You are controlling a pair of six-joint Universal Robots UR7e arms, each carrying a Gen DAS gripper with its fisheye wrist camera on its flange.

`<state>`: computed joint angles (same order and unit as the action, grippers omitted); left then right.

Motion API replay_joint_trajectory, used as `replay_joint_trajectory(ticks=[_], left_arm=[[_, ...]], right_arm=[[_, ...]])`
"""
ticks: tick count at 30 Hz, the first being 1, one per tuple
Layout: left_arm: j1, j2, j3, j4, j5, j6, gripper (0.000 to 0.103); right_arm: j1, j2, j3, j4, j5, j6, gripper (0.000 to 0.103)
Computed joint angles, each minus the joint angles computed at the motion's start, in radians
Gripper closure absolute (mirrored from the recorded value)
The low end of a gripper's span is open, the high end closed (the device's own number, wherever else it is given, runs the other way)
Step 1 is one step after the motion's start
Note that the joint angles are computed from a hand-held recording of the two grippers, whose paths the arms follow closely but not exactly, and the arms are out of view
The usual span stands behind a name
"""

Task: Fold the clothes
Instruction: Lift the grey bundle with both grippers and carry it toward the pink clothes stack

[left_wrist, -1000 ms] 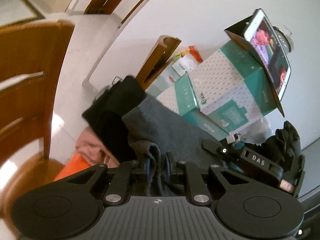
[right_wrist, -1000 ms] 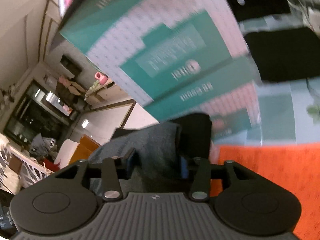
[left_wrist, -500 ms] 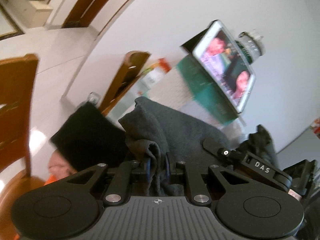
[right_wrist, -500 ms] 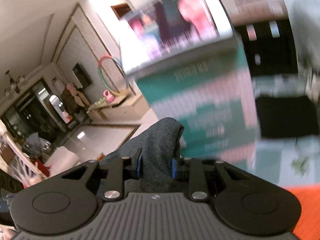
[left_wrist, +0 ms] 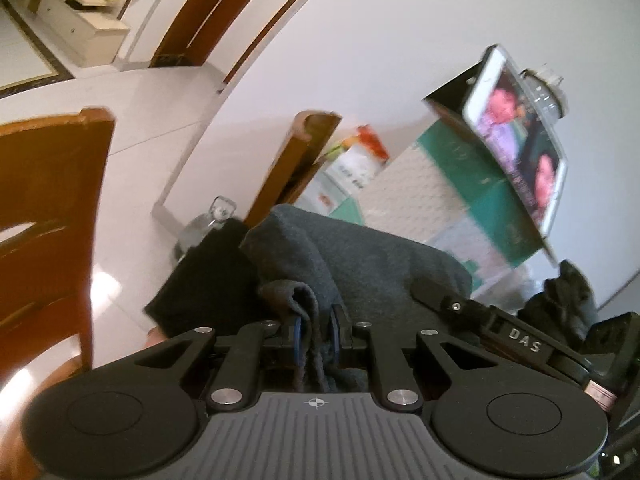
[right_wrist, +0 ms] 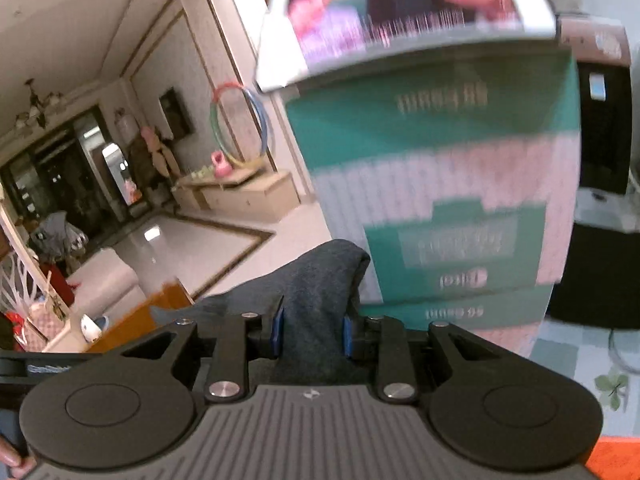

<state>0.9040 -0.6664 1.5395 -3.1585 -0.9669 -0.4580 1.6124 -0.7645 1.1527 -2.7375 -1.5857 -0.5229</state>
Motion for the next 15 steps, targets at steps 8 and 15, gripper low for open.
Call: replay_joint_trajectory(ticks=[8, 15], left_arm=[[-0.001, -0.017, 0.038, -0.033, 0.025, -0.029, 0.056], [-0.032, -0.034, 0.055, -0.152, 0.126, 0.009, 0.055]], right_arm=[[-0.029, -0.031, 0.039, 0.004, -0.059, 0.017, 0.048], [-0.024, -0.125, 0.149, -0.084, -0.057, 0.089, 0.049]])
